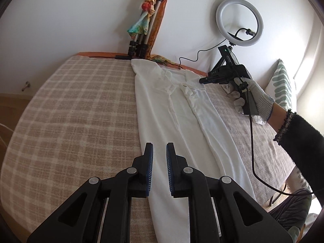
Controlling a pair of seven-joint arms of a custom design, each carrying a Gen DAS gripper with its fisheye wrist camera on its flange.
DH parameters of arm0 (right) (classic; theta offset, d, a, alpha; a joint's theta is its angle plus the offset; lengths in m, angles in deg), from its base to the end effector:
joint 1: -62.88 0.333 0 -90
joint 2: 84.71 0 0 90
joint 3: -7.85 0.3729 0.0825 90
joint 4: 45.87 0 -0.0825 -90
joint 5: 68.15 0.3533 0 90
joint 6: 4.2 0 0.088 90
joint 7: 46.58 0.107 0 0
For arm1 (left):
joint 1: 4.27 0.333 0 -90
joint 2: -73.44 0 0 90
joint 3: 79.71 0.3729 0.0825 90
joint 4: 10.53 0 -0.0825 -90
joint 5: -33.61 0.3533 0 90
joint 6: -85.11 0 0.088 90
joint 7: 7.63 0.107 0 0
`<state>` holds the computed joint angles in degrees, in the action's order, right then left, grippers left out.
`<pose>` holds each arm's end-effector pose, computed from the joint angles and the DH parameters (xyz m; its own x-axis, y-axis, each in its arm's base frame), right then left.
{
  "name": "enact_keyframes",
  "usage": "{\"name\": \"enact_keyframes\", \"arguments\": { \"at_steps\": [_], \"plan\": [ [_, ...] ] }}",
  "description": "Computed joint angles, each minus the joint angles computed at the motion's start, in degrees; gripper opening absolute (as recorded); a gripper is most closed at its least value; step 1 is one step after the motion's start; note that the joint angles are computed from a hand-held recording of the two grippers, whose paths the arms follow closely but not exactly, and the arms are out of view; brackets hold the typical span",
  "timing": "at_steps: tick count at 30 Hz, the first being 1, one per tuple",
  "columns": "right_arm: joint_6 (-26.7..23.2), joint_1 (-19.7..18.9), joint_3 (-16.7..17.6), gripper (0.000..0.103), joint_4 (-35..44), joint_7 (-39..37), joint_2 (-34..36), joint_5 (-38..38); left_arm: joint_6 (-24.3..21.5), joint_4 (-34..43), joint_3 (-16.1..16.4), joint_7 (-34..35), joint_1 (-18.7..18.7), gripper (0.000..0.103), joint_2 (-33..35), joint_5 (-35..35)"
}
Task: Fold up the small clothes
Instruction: 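Open the right gripper and release the folded shoulder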
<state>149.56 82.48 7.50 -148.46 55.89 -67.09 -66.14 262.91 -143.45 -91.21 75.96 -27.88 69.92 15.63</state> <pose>0.6335 0.2206 0.5164 0.1337 -0.9800 -0.1470 -0.8453 -0.0354 -0.5331 0.4397 -0.2804 0.5410 -0.3083 -0.9011 0.3048 -0.7299 0.0186 -0.6833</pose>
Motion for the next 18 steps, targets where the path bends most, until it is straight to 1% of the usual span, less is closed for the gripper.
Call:
{"name": "enact_keyframes", "arguments": {
  "at_steps": [4, 6, 9, 11, 15, 18],
  "plan": [
    [-1.90, 0.33, 0.22, 0.000, 2.37, -1.34, -0.11, -0.97, -0.16, 1.11, 0.83, 6.58, -2.11, 0.012, 0.23, -5.96],
    [-1.87, 0.52, 0.54, 0.000, 3.25, -2.16, -0.03, -1.07, -0.36, 1.49, 0.48, 8.21, -2.09, 0.012, 0.32, -6.98],
    [-2.77, 0.22, 1.49, 0.000, 5.88, -2.52, 1.39, 1.39, -0.53, 1.94, 0.30, 10.79, -2.28, 0.012, 0.34, -9.95],
    [-3.13, 0.63, 1.70, 0.000, 8.24, -2.38, 3.11, 2.14, -0.50, 1.90, 0.09, 11.44, -2.04, 0.012, 0.20, -10.86],
    [-4.30, 1.68, 1.99, 0.000, 13.60, -1.85, 7.15, 3.62, -0.58, 1.33, -0.03, 10.17, -1.14, 0.012, -0.04, -9.97],
    [-5.42, 2.94, 1.32, 0.000, 17.72, -0.82, 10.32, 3.27, -1.55, 1.35, 0.33, 10.15, -0.93, 0.012, 0.05, -10.98]
  ]
}}
